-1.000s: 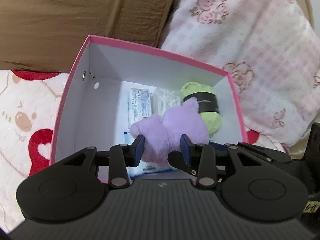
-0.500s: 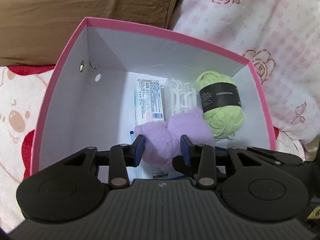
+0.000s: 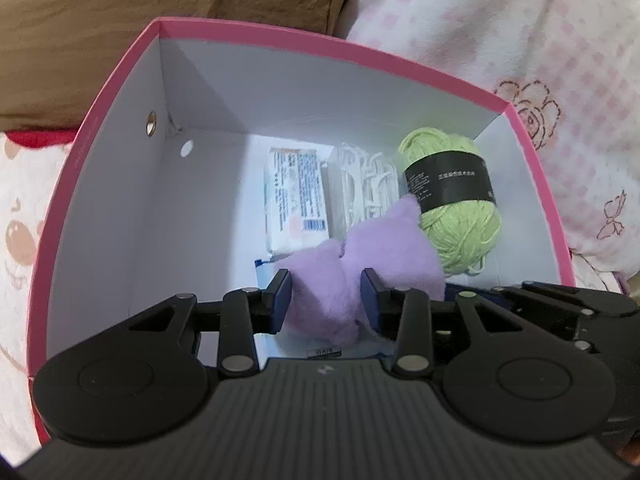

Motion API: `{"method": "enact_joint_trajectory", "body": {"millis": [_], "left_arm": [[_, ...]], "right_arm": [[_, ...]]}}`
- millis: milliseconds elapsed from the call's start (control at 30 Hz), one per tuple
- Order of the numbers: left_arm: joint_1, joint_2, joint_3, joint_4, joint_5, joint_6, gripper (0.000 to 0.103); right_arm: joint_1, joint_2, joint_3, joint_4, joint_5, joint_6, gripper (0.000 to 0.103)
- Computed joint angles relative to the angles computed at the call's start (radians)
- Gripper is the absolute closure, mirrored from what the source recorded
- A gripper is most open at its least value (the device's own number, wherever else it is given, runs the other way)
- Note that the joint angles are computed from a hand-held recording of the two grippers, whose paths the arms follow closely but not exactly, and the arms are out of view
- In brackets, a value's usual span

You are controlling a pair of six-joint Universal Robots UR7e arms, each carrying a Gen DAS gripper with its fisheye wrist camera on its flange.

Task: Organize objects
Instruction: 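Lower the purple plush toy into the box and open the left gripper, then withdraw the left tool from the box toward the orange makeup sponge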

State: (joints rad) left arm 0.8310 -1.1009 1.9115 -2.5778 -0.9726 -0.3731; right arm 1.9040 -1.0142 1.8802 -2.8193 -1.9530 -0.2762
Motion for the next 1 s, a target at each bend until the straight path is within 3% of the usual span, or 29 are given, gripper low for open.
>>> {"method": "enact_joint_trajectory", "body": {"millis": [300,467,767,867,900,933,1000], "left_arm": [[-0.02,-0.05,0.022,0.014,0.019,-0.021,0.065],[-0.052,-0.1,0.026,0.106,0.048,-0.051,0.061],[-0.12,-0.196,0.021,0.255,0.058,-0.116,0.056],[-0.152,-0.221,0.026,0.286,0.072,-0.13,0.052],[-0.165,-0.233,0.036,0.274,0.071,-0.13,0.045],[-0.179,-0.242,0.039,0.287,0.071,-0.143,0.039],[-0.206,-0.257,0.033,0.351,0.075,-0.183,0.039]], "right_arm": [[0.016,-0.059,0.047,-0.039,0.009,-0.076,0.054],[0.021,-0.117,0.078,-0.032,0.068,-0.14,0.054],[0.071,-0.171,0.098,-0.016,0.04,-0.172,0.052],[0.093,-0.184,0.092,0.007,0.017,-0.167,0.048],[0.098,-0.193,0.094,0.014,0.017,-0.165,0.045],[0.101,-0.2,0.099,0.011,0.018,-0.159,0.038],[0.105,-0.21,0.113,-0.016,0.015,-0.144,0.03]]}}
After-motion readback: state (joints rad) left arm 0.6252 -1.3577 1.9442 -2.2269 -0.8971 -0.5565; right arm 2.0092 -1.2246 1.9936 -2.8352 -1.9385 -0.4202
